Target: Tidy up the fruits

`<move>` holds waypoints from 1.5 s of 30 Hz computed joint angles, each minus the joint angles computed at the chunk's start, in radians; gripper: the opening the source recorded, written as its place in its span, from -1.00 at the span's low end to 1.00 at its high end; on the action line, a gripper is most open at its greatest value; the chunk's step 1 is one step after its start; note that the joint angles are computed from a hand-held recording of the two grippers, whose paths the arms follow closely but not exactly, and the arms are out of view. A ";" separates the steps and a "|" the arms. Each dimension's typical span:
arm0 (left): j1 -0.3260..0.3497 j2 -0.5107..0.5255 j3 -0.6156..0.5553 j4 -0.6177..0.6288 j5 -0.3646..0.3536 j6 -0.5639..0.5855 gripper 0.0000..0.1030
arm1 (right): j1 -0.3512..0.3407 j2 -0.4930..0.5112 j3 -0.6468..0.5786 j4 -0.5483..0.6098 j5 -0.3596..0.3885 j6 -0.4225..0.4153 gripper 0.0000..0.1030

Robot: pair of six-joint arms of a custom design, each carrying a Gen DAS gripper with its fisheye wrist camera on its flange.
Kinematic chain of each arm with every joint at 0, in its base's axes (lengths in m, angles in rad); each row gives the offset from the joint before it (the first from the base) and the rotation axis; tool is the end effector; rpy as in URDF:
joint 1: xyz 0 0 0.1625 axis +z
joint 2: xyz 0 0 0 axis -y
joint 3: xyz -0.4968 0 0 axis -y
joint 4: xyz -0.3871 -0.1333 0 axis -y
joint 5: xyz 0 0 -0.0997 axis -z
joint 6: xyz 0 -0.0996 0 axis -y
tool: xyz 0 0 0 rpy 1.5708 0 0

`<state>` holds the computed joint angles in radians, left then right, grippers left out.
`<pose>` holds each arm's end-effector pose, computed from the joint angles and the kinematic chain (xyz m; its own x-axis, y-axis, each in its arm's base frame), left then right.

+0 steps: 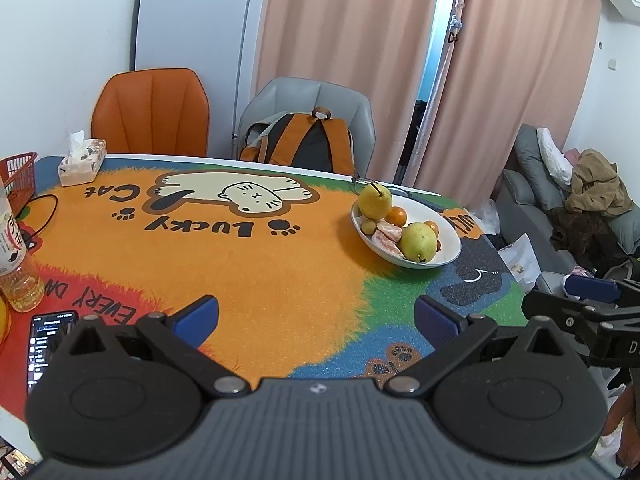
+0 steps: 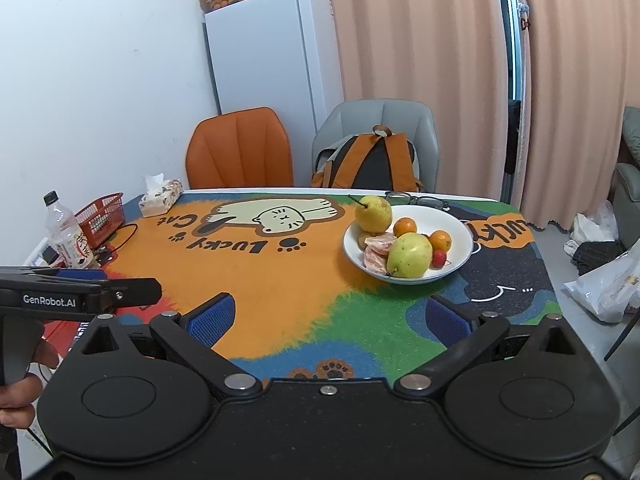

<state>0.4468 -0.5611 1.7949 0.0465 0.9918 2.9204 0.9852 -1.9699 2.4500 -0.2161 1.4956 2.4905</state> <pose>-0.3490 -0.3755 -0.0469 -0.6803 0.5796 -0.4486 0.7326 0.5546 -0.3945 -0.0043 -0.2613 0.3193 -0.7803 0.2585 0.5695 -0.4132 0.4704 -0.7797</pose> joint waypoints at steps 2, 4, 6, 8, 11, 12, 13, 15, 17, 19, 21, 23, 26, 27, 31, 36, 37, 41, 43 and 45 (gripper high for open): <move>0.000 0.000 0.001 0.000 -0.001 -0.002 1.00 | 0.011 0.005 0.000 -0.003 0.017 -0.004 1.00; -0.003 0.002 -0.002 0.008 -0.013 -0.001 1.00 | 0.008 0.005 0.002 -0.002 0.013 -0.006 1.00; -0.001 -0.001 0.000 0.008 -0.010 -0.004 1.00 | 0.004 0.006 0.002 -0.001 0.009 -0.004 1.00; -0.001 -0.003 0.002 0.005 -0.011 -0.005 1.00 | -0.001 0.004 0.002 0.005 0.002 -0.002 1.00; 0.000 -0.005 0.005 0.002 -0.009 -0.005 1.00 | 0.003 0.004 0.003 0.003 0.009 -0.006 1.00; 0.001 -0.005 0.006 0.000 -0.008 -0.005 1.00 | 0.006 0.003 0.003 0.003 0.013 -0.006 1.00; 0.001 -0.005 0.006 0.000 -0.009 -0.006 1.00 | 0.009 0.005 0.002 0.001 0.014 -0.005 1.00; 0.002 -0.005 0.005 0.002 -0.008 -0.006 1.00 | 0.010 0.004 0.003 0.001 0.013 -0.005 1.00; 0.004 -0.005 0.006 0.001 -0.006 -0.005 1.00 | 0.014 0.007 0.004 -0.003 0.017 -0.003 1.00; 0.003 -0.005 0.006 0.002 -0.007 -0.006 1.00 | 0.013 0.008 0.003 -0.002 0.016 -0.004 1.00; 0.003 -0.005 0.006 0.001 -0.007 -0.005 1.00 | 0.012 0.007 0.003 -0.002 0.015 -0.003 1.00; 0.003 -0.005 0.006 0.002 -0.007 -0.006 1.00 | 0.011 0.008 0.003 -0.003 0.014 -0.002 1.00; 0.003 -0.006 0.009 0.000 -0.008 -0.008 1.00 | 0.007 0.007 0.003 -0.002 0.010 -0.002 1.00; 0.001 -0.006 0.009 0.000 -0.008 -0.010 1.00 | 0.007 0.008 0.002 -0.001 0.010 -0.001 1.00; 0.002 -0.008 0.011 -0.001 -0.005 -0.007 1.00 | 0.001 0.005 0.001 0.002 0.003 -0.004 1.00; 0.004 -0.009 0.011 -0.002 0.002 -0.004 1.00 | 0.002 0.007 0.001 -0.001 0.006 -0.003 1.00; 0.004 -0.009 0.011 -0.002 0.006 -0.003 1.00 | 0.001 0.005 0.002 0.000 0.005 -0.004 1.00; 0.000 -0.010 0.014 -0.006 0.006 0.003 1.00 | 0.001 0.006 0.002 0.000 0.005 -0.003 1.00; -0.002 -0.010 0.015 -0.008 0.009 0.005 1.00 | 0.001 0.006 0.005 -0.003 0.005 -0.002 1.00; -0.002 -0.010 0.015 -0.007 0.011 0.009 1.00 | 0.001 0.006 0.005 -0.003 0.005 -0.002 1.00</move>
<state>0.4448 -0.5713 1.8097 0.0395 1.0024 2.9291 0.9863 -1.9642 2.4546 -0.2188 1.5002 2.4883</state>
